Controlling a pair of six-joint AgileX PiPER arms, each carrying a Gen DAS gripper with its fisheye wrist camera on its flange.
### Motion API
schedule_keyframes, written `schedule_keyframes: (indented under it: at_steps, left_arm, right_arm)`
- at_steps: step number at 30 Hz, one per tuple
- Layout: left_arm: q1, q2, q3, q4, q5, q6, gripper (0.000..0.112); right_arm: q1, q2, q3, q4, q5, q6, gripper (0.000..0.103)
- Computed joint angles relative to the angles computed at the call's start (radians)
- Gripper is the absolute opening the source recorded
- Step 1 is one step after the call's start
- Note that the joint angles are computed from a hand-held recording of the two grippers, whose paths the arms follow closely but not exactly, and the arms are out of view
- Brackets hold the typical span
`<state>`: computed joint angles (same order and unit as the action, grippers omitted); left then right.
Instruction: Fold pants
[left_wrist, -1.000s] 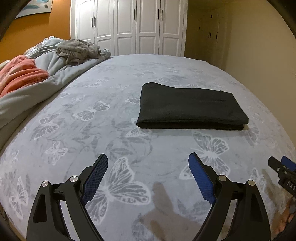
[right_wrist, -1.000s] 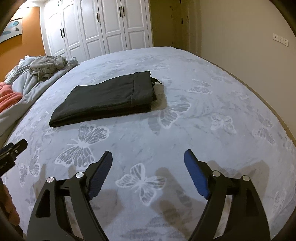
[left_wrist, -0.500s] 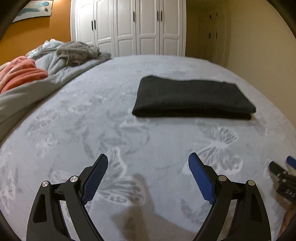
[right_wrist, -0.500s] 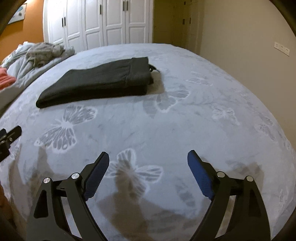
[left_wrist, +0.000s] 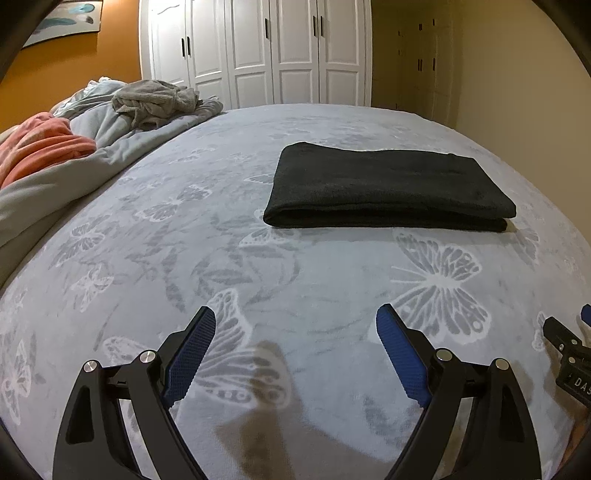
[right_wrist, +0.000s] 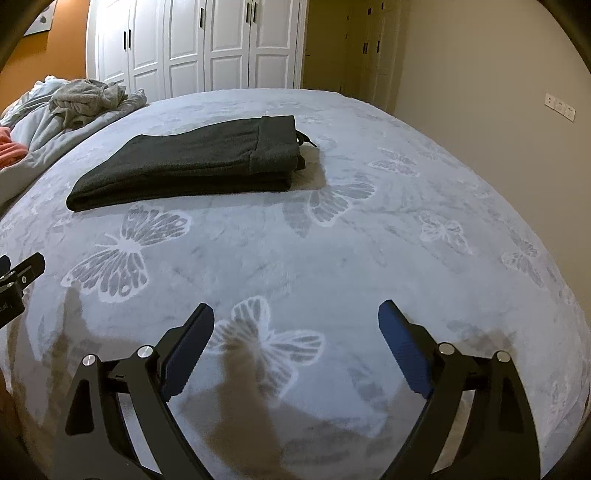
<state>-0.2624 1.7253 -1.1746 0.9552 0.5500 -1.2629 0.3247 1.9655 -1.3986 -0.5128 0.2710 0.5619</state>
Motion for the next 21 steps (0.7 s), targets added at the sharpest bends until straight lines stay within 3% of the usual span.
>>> schedule_keyframes:
  at_steps: [21]
  left_arm:
    - [-0.053,0.019,-0.021,0.064,0.057,-0.021,0.086]
  right_arm:
    - [0.007,0.002,-0.004,-0.005,0.014,0.011,0.088]
